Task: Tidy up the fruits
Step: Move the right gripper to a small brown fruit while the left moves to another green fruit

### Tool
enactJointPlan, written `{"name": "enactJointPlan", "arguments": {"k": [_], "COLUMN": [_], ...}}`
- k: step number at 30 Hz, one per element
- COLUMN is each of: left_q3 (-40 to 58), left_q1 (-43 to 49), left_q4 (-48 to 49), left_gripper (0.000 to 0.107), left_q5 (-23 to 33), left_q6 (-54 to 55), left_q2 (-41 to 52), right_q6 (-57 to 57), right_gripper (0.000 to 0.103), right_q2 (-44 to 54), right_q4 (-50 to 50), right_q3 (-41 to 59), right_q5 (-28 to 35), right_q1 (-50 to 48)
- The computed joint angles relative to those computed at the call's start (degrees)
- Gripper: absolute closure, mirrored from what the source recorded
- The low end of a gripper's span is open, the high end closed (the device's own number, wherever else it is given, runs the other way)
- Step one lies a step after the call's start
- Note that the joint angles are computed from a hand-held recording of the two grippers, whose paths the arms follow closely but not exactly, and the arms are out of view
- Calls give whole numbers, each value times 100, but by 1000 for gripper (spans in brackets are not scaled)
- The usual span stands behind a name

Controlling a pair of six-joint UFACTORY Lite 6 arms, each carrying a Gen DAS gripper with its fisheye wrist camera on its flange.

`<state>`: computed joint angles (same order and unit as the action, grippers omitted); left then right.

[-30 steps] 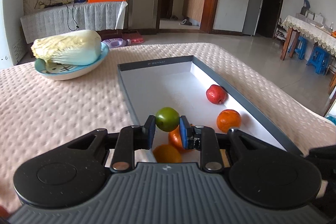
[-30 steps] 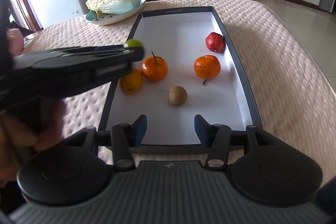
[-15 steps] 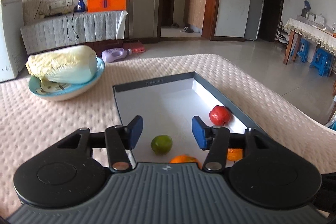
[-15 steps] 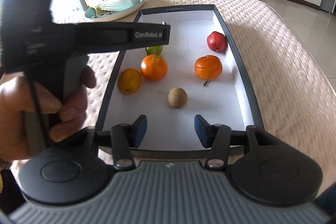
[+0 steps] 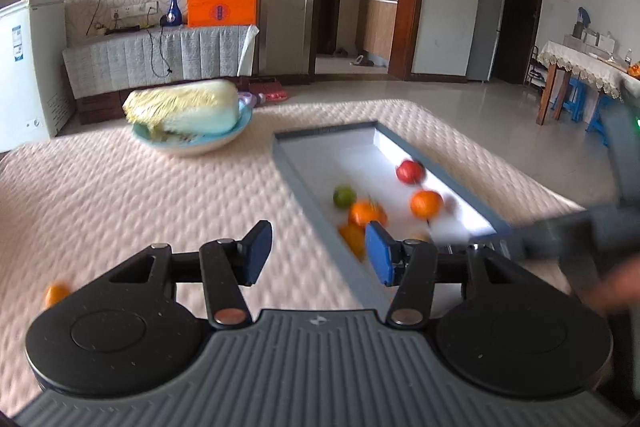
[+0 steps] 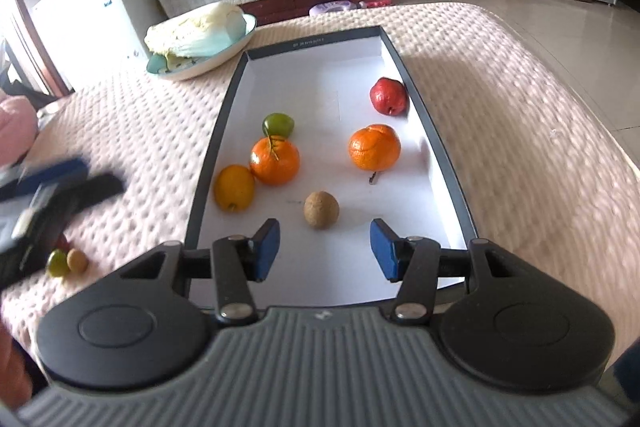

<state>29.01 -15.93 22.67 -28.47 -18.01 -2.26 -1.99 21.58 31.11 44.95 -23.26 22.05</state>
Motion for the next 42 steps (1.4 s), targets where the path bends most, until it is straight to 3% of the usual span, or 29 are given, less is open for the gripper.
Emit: {"name": "enactJointPlan", "arguments": {"k": [7, 11, 20, 30, 38, 42], "left_q3": [-2224, -2711, -2483, -2201, -1748, -1536], "left_q1": [633, 1303, 2688, 3873, 4917, 5050], "left_q4": [1403, 2140, 2100, 2925, 3804, 3751], "left_gripper": [49, 49, 49, 49, 49, 49], "left_q5": [199, 64, -623, -993, -1364, -1487], "left_q6": [-954, -1248, -503, -617, -797, -637], "left_q2": [-2271, -2554, -1586, -1238, -570, -158], "right_q6": [276, 247, 94, -602, -1968, -3669], "right_gripper": [50, 50, 50, 51, 51, 51], "right_q2": [-394, -432, -151, 1146, 2352, 2842], "right_q4": [-193, -274, -446, -425, 594, 2111], "right_q3": [-506, -609, -279, 1412, 3076, 3807], "right_q5": [-888, -1227, -1458, -614, 182, 397], "right_q1": [363, 638, 1191, 1934, 2325, 2482]}}
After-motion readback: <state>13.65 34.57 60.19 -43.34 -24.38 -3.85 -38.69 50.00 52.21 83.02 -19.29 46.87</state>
